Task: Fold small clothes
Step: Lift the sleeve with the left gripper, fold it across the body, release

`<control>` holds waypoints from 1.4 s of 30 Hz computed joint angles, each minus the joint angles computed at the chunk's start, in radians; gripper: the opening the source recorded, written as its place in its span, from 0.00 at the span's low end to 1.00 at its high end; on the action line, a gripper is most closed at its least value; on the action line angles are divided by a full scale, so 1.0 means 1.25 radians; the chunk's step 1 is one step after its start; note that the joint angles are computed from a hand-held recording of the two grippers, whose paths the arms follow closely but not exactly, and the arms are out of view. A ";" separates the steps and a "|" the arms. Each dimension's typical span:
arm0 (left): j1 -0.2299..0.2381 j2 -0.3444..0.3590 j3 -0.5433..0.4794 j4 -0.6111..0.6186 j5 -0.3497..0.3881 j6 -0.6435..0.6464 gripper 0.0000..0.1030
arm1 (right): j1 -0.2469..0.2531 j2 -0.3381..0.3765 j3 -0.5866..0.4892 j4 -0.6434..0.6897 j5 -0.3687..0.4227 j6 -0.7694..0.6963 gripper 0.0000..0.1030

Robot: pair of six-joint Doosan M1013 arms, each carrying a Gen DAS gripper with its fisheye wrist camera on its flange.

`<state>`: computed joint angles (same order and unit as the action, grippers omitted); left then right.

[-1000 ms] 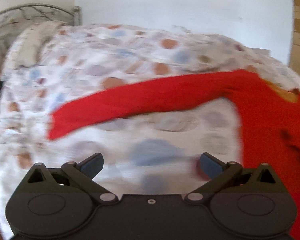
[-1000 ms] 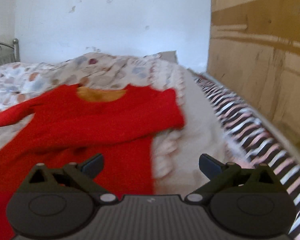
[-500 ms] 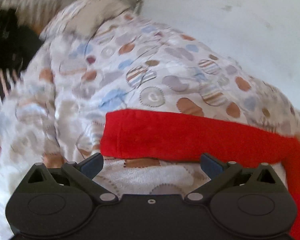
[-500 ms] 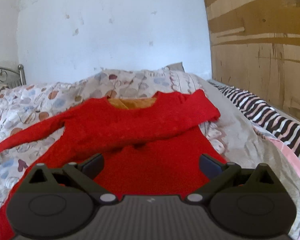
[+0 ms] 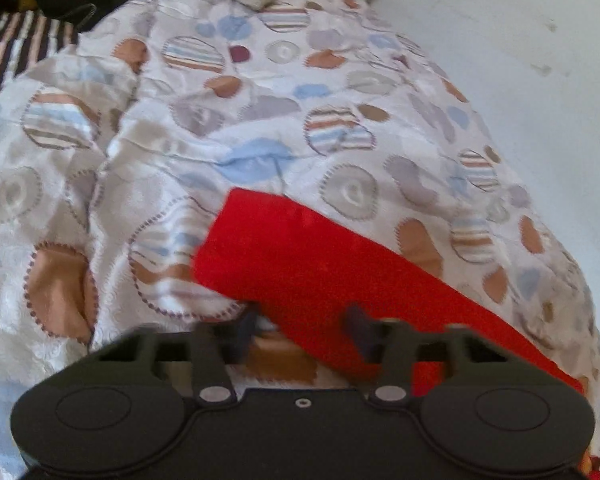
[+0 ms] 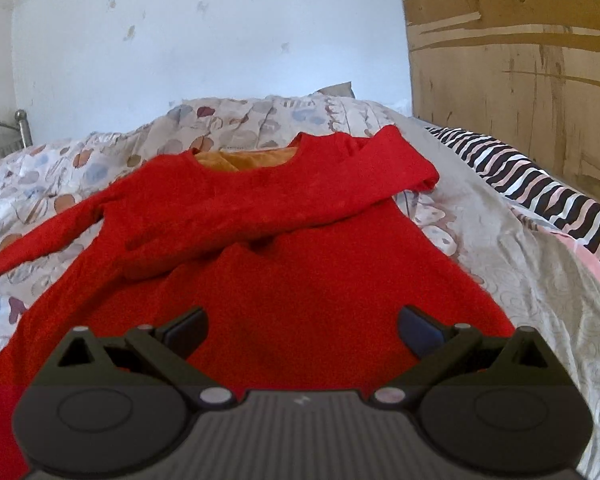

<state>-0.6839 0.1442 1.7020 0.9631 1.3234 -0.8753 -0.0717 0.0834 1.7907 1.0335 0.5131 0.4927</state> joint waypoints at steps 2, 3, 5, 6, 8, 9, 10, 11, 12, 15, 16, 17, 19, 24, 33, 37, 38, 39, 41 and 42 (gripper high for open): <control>0.004 -0.005 0.001 -0.005 -0.007 -0.011 0.22 | 0.006 0.000 -0.002 -0.024 -0.007 0.013 1.00; 0.004 -0.006 0.002 0.002 -0.006 -0.022 0.20 | 0.009 -0.001 0.000 -0.032 -0.014 0.015 1.00; 0.003 -0.001 -0.009 0.011 0.014 -0.013 0.18 | 0.015 -0.004 0.003 -0.042 -0.028 0.013 1.00; 0.001 0.003 -0.016 0.017 0.026 0.001 0.18 | 0.018 -0.005 0.005 -0.046 -0.035 0.010 1.00; -0.003 0.011 -0.032 0.048 0.052 0.045 0.15 | 0.022 -0.007 0.009 -0.051 -0.047 0.005 1.00; -0.005 0.013 -0.039 0.067 0.061 0.064 0.15 | 0.023 -0.007 0.010 -0.052 -0.050 0.002 1.00; -0.006 0.016 -0.048 0.088 0.071 0.090 0.14 | 0.025 -0.008 0.012 -0.054 -0.054 0.001 1.00; -0.008 0.019 -0.059 0.108 0.077 0.117 0.14 | 0.024 -0.008 0.012 -0.053 -0.054 0.000 1.00; -0.009 0.021 -0.068 0.130 0.081 0.138 0.14 | 0.024 -0.008 0.012 -0.050 -0.053 -0.003 1.00; -0.017 0.029 -0.102 0.207 0.074 0.211 0.13 | 0.019 -0.008 0.014 -0.027 -0.048 -0.022 1.00; -0.020 0.033 -0.115 0.231 0.068 0.238 0.13 | 0.017 -0.007 0.014 -0.018 -0.046 -0.030 1.00; -0.024 0.039 -0.130 0.256 0.062 0.271 0.13 | 0.016 -0.008 0.015 -0.010 -0.044 -0.036 1.00; -0.034 0.051 -0.161 0.305 0.039 0.335 0.14 | 0.013 -0.008 0.017 0.004 -0.042 -0.047 1.00; -0.058 0.080 -0.222 0.400 -0.072 0.438 0.14 | 0.007 -0.009 0.020 0.040 -0.032 -0.066 1.00; -0.088 0.147 -0.319 0.403 -0.319 0.616 0.14 | -0.064 -0.059 0.058 0.369 -0.015 -0.318 1.00; -0.099 0.187 -0.351 0.339 -0.410 0.707 0.14 | -0.093 -0.068 0.054 0.328 -0.042 -0.284 1.00; -0.101 0.197 -0.358 0.316 -0.428 0.734 0.14 | -0.102 -0.070 0.055 0.325 -0.047 -0.277 1.00; -0.102 0.207 -0.364 0.289 -0.447 0.757 0.14 | -0.109 -0.072 0.057 0.319 -0.055 -0.268 1.00; -0.100 0.223 -0.371 0.221 -0.483 0.790 0.13 | -0.120 -0.073 0.060 0.297 -0.069 -0.245 1.00; -0.099 0.230 -0.374 0.187 -0.495 0.805 0.13 | -0.125 -0.072 0.060 0.273 -0.075 -0.222 1.00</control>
<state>-0.8082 0.4321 1.2350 1.1969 0.7040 0.1308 -0.2278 -0.0064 1.8651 1.3750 0.4193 0.2147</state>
